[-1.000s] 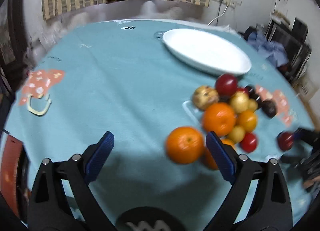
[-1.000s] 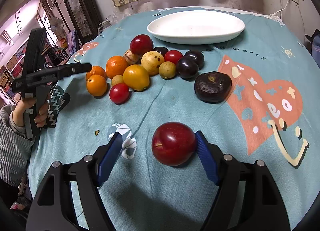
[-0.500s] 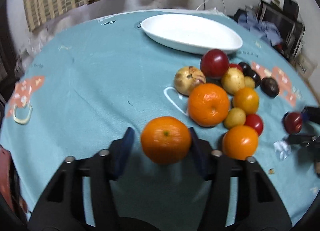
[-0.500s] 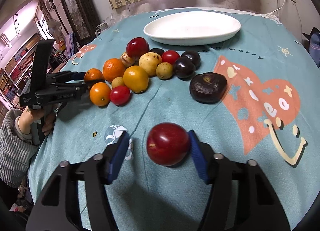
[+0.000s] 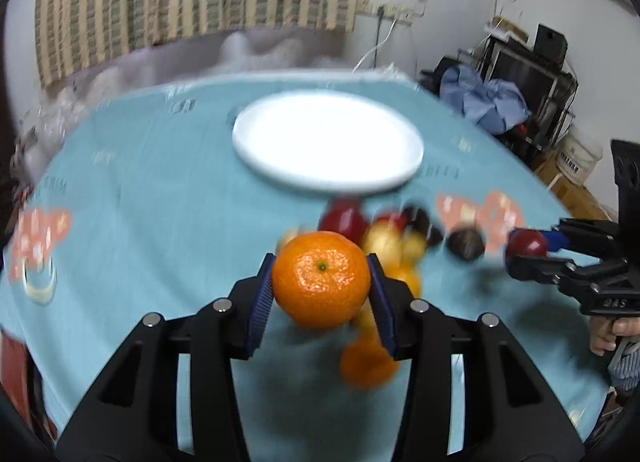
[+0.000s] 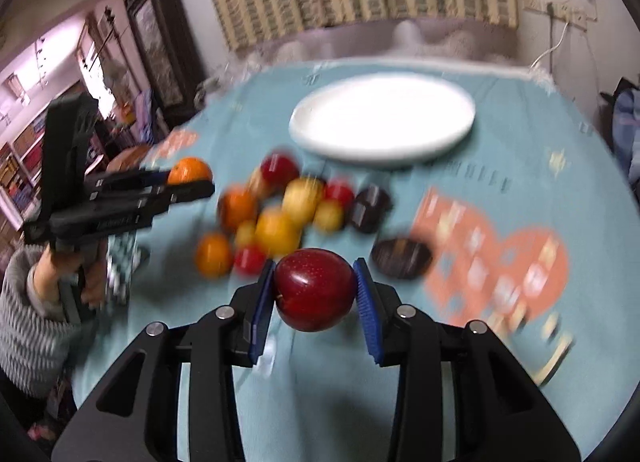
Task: Organize fruits
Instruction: 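Carry both fruits over the white plate and open both tools to release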
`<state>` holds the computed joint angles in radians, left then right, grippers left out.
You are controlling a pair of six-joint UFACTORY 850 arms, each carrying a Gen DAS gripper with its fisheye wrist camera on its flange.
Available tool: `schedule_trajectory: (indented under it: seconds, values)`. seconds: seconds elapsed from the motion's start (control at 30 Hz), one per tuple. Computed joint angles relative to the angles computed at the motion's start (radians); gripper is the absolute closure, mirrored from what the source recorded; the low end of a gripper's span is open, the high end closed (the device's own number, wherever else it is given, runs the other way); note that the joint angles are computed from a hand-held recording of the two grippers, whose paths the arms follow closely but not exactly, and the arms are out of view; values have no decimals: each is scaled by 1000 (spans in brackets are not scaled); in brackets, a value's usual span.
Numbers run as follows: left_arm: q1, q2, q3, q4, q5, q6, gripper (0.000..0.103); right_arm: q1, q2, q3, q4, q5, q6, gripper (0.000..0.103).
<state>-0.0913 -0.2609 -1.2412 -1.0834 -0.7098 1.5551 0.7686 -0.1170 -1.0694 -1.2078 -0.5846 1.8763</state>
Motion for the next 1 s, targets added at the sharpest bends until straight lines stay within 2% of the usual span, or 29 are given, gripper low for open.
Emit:
schedule_trajectory:
  seconds: [0.1,0.2,0.3,0.33,0.37,0.43,0.47,0.5,0.57,0.7,0.83,1.0]
  values:
    - [-57,-56,-106,7,20,-72,57,-64,-39,-77,-2,-29,-37,64]
    - [-112,-150,-234,76,43,-187,57,-147,-102,-151,20,17,-61,64]
    - [-145,-242,-339,163,49,-300,56,-204,-188,-231,110,44,-170,64]
    - [-151,-277,-376,186,44,-343,53,-213,-206,-250,141,43,-203,63]
    - [-154,-308,-409,206,32,-380,46,-225,-237,-281,193,31,-262,63]
    - [-154,-337,-437,204,26,-407,39,-225,-264,-308,212,0,-294,58]
    - [-151,-348,-450,190,18,-410,36,-220,-273,-319,196,-24,-293,44]
    - [-147,-351,-453,178,9,-404,35,-208,-277,-320,150,-64,-264,39]
    - [-138,-338,-434,144,12,-378,27,-185,-265,-309,78,-117,-218,38]
    - [-102,-256,-324,55,33,-297,23,-156,-199,-249,11,-112,-132,38]
    - [-42,-148,-171,-61,33,-206,10,-84,-112,-149,-57,-126,-14,38]
    - [12,-21,43,-164,62,-52,10,27,-38,-15,-156,-218,188,36]
